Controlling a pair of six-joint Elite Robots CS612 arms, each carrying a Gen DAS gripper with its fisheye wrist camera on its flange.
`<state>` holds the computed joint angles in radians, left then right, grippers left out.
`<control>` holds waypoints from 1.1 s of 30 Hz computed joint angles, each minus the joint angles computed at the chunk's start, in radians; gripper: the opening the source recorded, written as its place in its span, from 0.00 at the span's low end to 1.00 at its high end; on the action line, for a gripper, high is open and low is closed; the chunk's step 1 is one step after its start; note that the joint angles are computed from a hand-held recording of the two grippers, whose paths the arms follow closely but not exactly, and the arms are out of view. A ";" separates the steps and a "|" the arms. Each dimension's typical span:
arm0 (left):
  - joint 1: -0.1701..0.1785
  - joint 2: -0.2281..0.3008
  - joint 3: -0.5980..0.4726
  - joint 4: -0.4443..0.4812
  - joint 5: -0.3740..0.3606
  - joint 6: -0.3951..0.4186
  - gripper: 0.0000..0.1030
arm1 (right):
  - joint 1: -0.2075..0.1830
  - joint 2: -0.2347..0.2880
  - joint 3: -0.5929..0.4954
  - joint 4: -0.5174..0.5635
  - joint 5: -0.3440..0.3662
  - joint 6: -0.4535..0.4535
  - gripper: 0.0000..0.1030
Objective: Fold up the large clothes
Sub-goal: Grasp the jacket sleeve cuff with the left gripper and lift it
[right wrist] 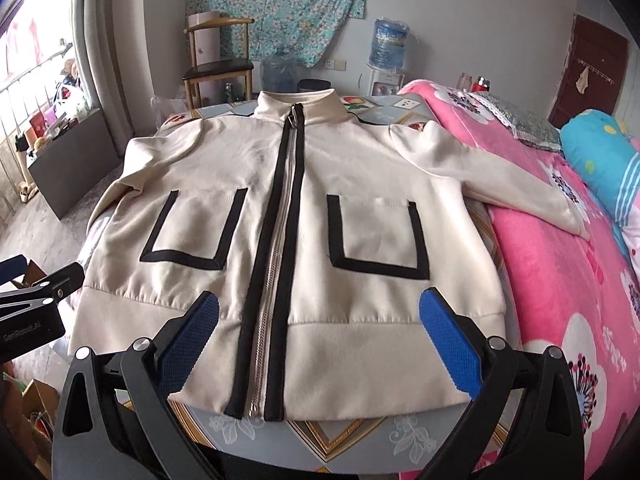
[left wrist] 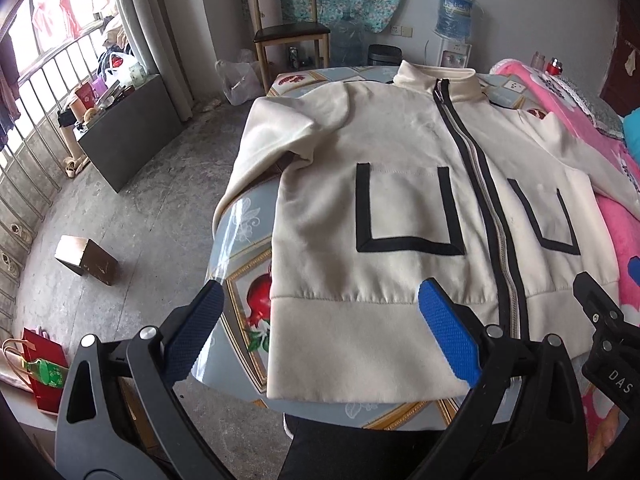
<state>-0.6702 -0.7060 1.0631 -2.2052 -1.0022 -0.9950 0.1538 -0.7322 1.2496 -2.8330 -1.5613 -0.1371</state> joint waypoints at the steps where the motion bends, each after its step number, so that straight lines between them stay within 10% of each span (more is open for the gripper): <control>1: 0.006 0.003 -0.005 -0.002 0.004 0.004 0.92 | 0.004 0.011 -0.019 0.002 -0.003 -0.004 0.95; 17: 0.100 0.050 -0.002 -0.299 0.009 0.131 0.92 | 0.065 0.213 -0.372 0.115 -0.023 -0.123 0.95; 23: 0.139 0.032 0.080 -0.461 -0.025 0.157 0.92 | 0.068 0.273 -0.479 0.183 0.107 -0.180 0.95; 28: 0.185 -0.015 0.205 -0.538 -0.057 0.052 0.92 | 0.072 0.310 -0.552 0.286 0.230 -0.216 0.95; 33: 0.261 -0.024 0.324 -0.660 -0.257 -0.201 0.92 | 0.084 0.328 -0.582 0.350 0.251 -0.274 0.95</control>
<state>-0.4090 -0.7300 1.3867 -2.8651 -1.2589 -1.1960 0.2380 -0.4040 0.6671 -2.4832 -1.3104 -0.4107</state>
